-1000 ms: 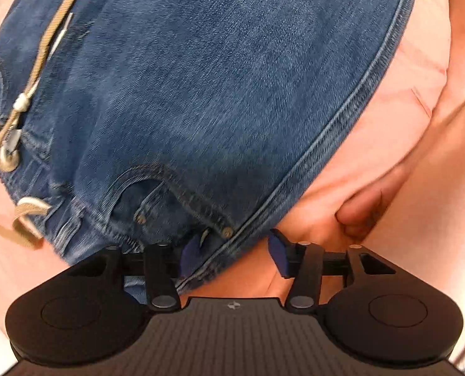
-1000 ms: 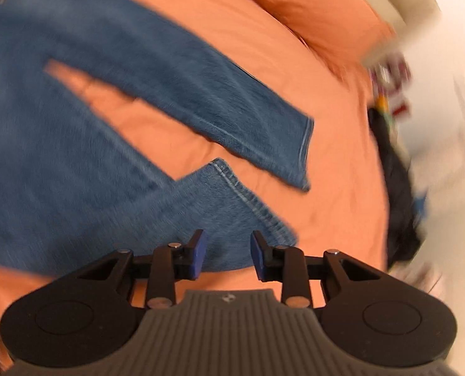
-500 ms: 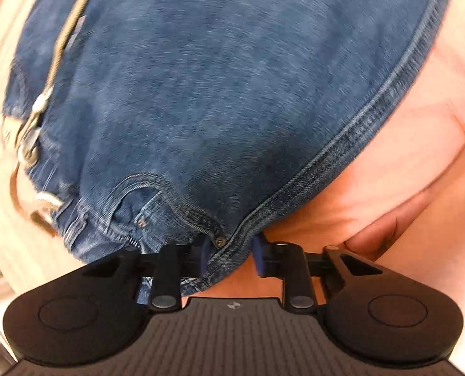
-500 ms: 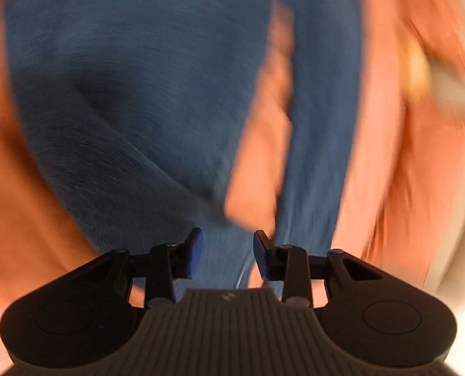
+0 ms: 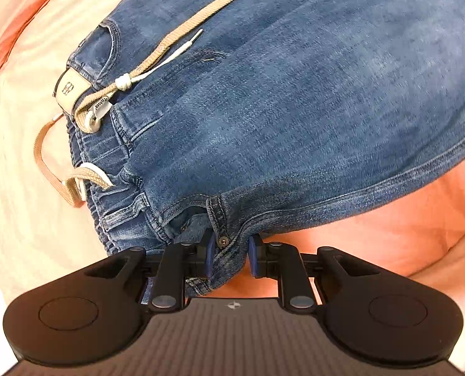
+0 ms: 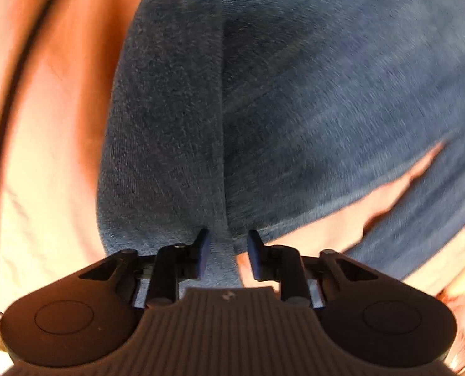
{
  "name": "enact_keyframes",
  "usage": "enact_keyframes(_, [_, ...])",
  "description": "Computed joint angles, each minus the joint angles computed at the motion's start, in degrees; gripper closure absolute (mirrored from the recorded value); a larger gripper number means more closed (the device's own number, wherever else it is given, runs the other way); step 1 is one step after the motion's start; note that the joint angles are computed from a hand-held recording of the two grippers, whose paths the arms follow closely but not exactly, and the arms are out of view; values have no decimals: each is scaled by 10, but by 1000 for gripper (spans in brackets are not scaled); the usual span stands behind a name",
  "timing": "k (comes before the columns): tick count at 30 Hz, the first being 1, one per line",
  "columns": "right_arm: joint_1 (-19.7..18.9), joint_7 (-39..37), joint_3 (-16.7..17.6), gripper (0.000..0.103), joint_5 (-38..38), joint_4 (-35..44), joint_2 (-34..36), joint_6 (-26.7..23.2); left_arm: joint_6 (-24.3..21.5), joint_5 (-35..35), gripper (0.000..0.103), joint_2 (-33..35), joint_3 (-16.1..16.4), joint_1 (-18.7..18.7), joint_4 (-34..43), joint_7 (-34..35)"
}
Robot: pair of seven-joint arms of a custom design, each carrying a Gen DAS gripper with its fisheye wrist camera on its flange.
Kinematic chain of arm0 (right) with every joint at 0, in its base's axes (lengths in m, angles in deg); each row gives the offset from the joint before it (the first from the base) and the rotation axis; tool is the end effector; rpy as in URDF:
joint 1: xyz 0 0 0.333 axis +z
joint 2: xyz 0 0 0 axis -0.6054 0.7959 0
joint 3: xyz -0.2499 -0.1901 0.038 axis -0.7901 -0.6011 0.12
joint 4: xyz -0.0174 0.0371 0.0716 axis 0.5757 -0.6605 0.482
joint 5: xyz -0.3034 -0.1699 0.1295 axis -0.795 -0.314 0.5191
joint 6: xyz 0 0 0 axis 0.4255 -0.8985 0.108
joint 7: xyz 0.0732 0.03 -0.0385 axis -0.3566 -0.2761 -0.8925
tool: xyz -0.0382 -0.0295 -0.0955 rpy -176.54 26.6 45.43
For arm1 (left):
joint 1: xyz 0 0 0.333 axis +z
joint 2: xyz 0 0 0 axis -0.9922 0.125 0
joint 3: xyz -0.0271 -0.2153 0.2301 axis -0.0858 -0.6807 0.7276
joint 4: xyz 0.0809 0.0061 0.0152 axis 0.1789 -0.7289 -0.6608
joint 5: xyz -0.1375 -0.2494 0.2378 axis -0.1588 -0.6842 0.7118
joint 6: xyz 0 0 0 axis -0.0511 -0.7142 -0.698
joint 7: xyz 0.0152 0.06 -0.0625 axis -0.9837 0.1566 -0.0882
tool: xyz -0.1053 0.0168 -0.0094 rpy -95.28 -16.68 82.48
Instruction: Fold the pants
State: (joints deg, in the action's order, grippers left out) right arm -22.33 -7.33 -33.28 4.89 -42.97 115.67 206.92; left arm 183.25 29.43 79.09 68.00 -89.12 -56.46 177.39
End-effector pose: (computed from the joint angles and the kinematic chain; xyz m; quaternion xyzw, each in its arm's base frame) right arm 0.7163 0.1331 0.4783 0.8821 0.3993 0.1248 0.2165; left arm 0.7025 -0.1008 0.5434 -0.4453 0.8873 0.0506 0.1087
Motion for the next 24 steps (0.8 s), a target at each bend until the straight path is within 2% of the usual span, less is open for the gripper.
enact_keyframes(2, [1,-11,1,78,-3,-5,2,0,-7,-5,79,16,0,2,23,0])
enact_keyframes(3, [0,-15,1,81,-3,-5,4,-1,-1,-7,79,12,-1,4,16,0])
enact_keyframes(4, [2,-13,-1,91,-5,4,9,-10,-6,-9,79,18,-1,5,28,4])
enact_keyframes(6, [5,5,-6,94,-5,17,14,-20,2,-13,79,15,-1,9,20,6])
enact_keyframes(11, [23,90,-20,103,-33,-11,-10,-3,27,-20,79,-18,-5,14,-31,-6])
enact_keyframes(15, [45,194,-28,103,-81,-64,-58,0,55,-19,79,-45,-6,17,-74,-18])
enact_keyframes(19, [65,340,-27,103,-144,-120,-109,13,97,-19,79,-86,-7,22,-136,-41])
enact_keyframes(24, [59,471,-14,103,-206,-168,-170,17,179,-28,81,-149,-9,36,-227,-82])
